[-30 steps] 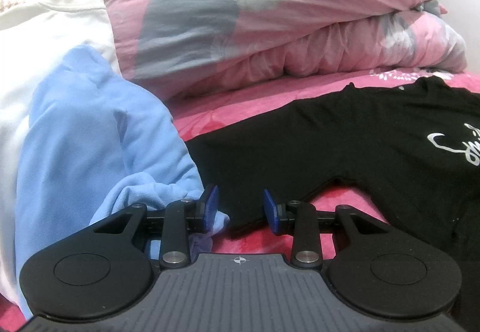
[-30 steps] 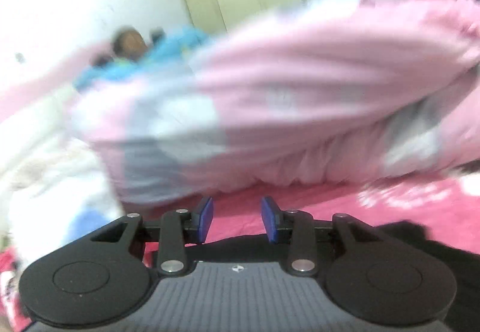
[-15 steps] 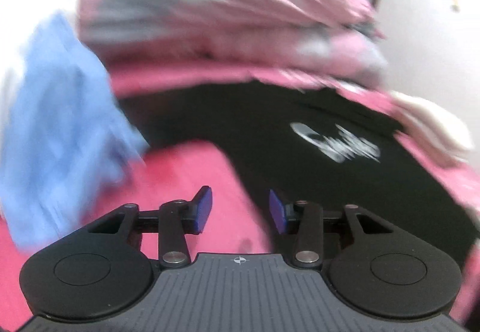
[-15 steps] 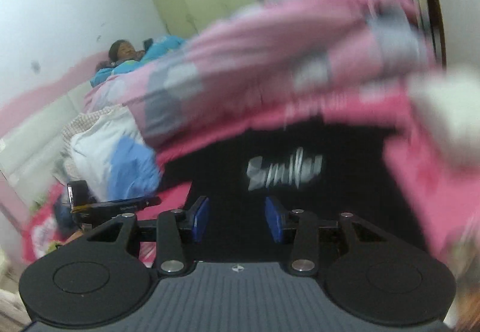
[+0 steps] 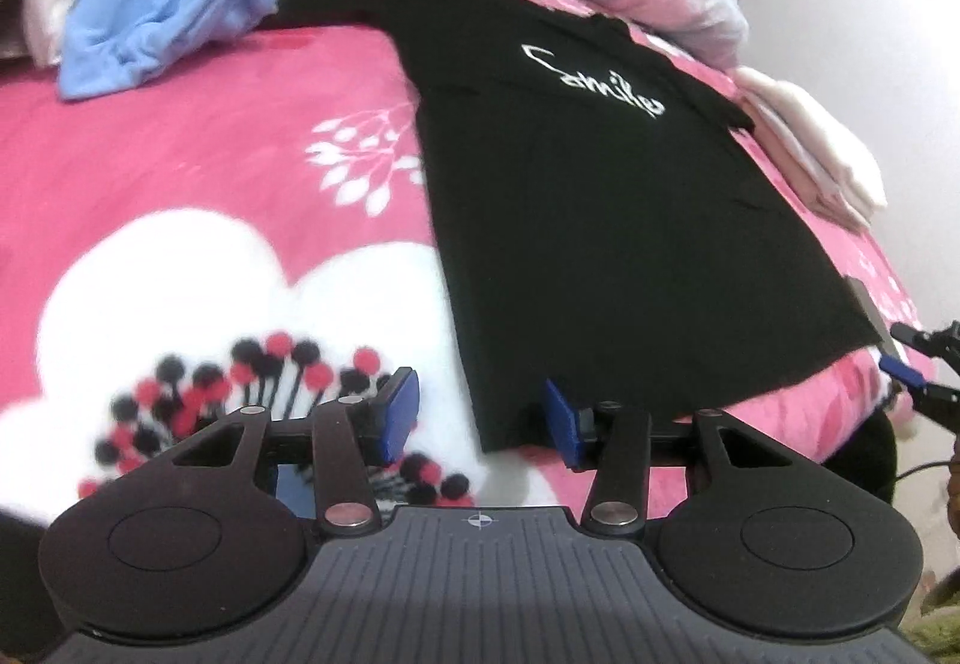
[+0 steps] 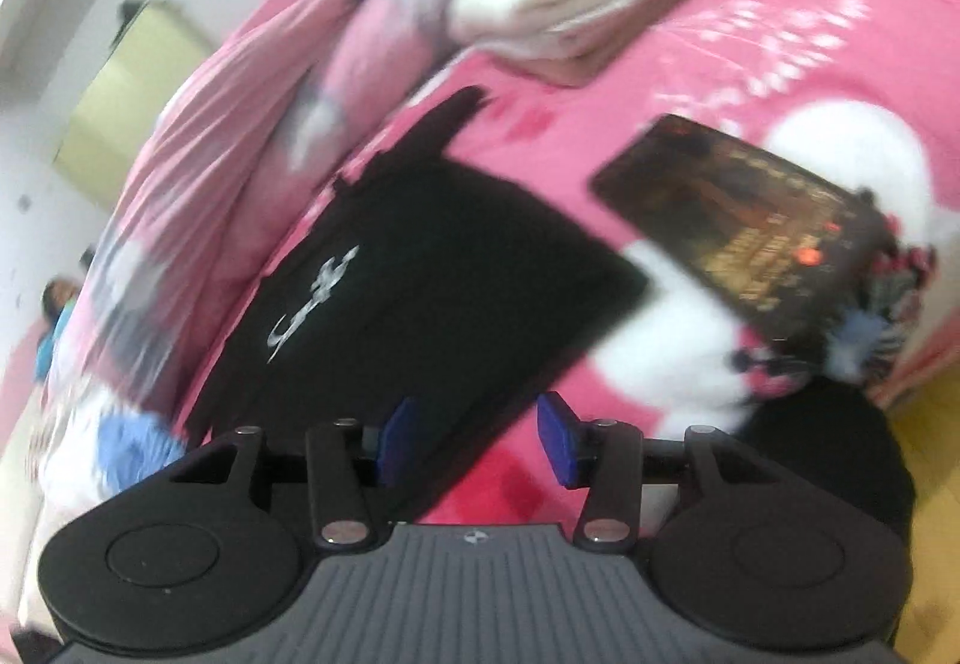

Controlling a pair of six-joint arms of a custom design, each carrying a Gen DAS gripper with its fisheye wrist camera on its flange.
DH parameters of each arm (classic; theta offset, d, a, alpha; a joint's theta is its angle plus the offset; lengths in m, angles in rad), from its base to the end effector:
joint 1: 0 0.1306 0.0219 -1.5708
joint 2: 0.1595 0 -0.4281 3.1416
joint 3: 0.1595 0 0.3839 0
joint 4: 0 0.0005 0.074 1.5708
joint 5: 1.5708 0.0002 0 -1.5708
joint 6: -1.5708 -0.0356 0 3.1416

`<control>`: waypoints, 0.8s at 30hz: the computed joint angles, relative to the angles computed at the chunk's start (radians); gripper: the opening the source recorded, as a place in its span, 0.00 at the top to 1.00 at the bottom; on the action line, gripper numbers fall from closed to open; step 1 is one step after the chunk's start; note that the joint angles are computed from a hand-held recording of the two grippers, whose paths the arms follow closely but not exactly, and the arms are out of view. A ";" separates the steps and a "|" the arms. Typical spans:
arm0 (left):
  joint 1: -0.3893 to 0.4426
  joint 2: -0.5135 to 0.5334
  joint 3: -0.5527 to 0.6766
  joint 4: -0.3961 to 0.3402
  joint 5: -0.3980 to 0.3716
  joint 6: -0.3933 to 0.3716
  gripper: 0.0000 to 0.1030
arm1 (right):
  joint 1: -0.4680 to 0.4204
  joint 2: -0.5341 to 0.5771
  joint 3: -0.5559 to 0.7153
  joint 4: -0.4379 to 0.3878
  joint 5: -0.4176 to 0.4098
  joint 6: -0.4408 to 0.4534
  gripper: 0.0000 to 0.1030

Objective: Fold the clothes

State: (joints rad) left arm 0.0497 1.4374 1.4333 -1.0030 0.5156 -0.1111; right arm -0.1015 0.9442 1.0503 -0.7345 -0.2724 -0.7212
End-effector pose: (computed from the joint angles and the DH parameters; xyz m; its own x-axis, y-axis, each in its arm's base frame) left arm 0.4732 0.0055 0.4681 -0.8147 0.0561 -0.5772 0.3122 0.8812 -0.3550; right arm 0.2977 -0.0212 0.4897 -0.5177 0.6920 -0.5031 0.2968 0.6968 0.6529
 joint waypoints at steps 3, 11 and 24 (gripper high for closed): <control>-0.011 -0.022 -0.021 0.015 -0.023 0.010 0.55 | -0.052 0.000 -0.043 0.042 -0.026 -0.059 0.52; -0.021 -0.049 -0.071 0.080 -0.038 0.041 0.55 | -0.148 -0.001 -0.106 0.146 -0.088 -0.218 0.52; -0.040 -0.090 -0.152 0.224 -0.079 0.055 0.67 | -0.111 0.033 -0.115 0.211 -0.011 -0.251 0.58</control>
